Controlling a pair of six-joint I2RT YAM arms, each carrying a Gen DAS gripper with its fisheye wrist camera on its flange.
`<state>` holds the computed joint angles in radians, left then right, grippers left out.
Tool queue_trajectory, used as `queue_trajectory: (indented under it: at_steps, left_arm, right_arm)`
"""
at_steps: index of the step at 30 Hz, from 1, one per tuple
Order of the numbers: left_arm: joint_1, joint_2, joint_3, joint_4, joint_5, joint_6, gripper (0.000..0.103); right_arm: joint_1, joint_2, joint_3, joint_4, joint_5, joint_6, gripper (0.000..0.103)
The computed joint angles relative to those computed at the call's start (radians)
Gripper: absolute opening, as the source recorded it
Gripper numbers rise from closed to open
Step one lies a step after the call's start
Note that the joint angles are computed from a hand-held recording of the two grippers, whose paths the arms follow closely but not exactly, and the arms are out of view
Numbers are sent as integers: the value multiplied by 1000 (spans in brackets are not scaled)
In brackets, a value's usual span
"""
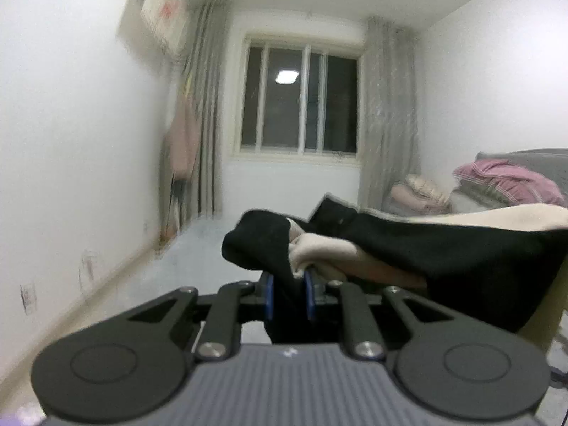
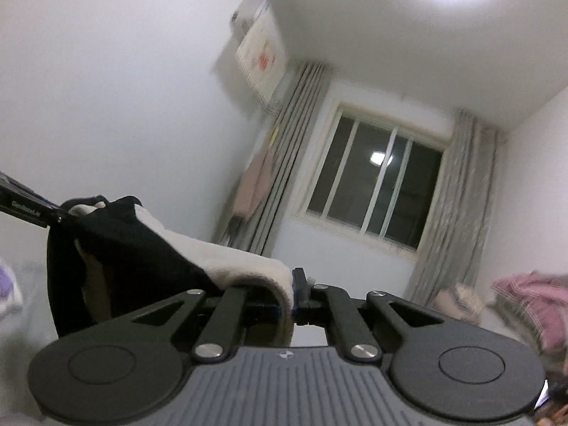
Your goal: Fold clothes
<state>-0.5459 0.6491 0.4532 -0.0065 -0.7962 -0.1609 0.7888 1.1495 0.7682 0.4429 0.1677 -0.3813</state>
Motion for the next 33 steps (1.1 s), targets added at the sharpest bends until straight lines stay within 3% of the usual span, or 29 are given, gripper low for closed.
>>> queue_trajectory:
  at_steps: [3,7,11,16,18,20,21,23,25,26,27,28,30,32,33]
  left_arm:
    - [-95,-50,89,-35,-76,126,14]
    - [-205,-64,242,-129,-99,191,15]
    - [-199,47,345,-101,-99,304,15]
    - [125,439,521,-76,148,307,17]
    - [283,690,611,-56,282,299,30]
    - [398,942,716,-39,405,292,45]
    - [441,1067,776,-37,458,282,43]
    - [485,1236,875,-112,447,144,38]
    - [534,1266,820,-59,559,65,44]
    - [549,1252,764,-26,609,36,47]
    - [564,1242,719,-10,630,30,49]
    - [568,1228,658,17,635,39,50]
    - [561,1200,561,50,628,75,62]
    - [543,1174,482,66,606,102,78]
    - [524,1168,462,65,565,101,79]
  right_arm:
    - [28,-60,43,-21,32,5,4]
    - [34,-116,116,-85,46,31,4]
    - [-45,-122,193,-210,-36,159,4]
    - [-196,77,329,-393,-267,457,4]
    - [-237,256,413,-457,-312,554,4]
    - [-262,461,529,-526,-294,599,4]
    - [-259,558,569,-547,-240,581,5]
    - [-252,771,697,-617,-129,559,8]
    - [-233,916,803,-735,-59,468,10]
    - [-224,938,800,-737,-31,431,13]
    - [-221,931,789,-726,-29,399,24]
    - [-219,923,778,-715,-27,368,38]
    - [-216,901,754,-689,-33,315,50]
    - [-215,874,727,-660,-50,274,52]
    - [-203,854,699,-655,-68,236,54]
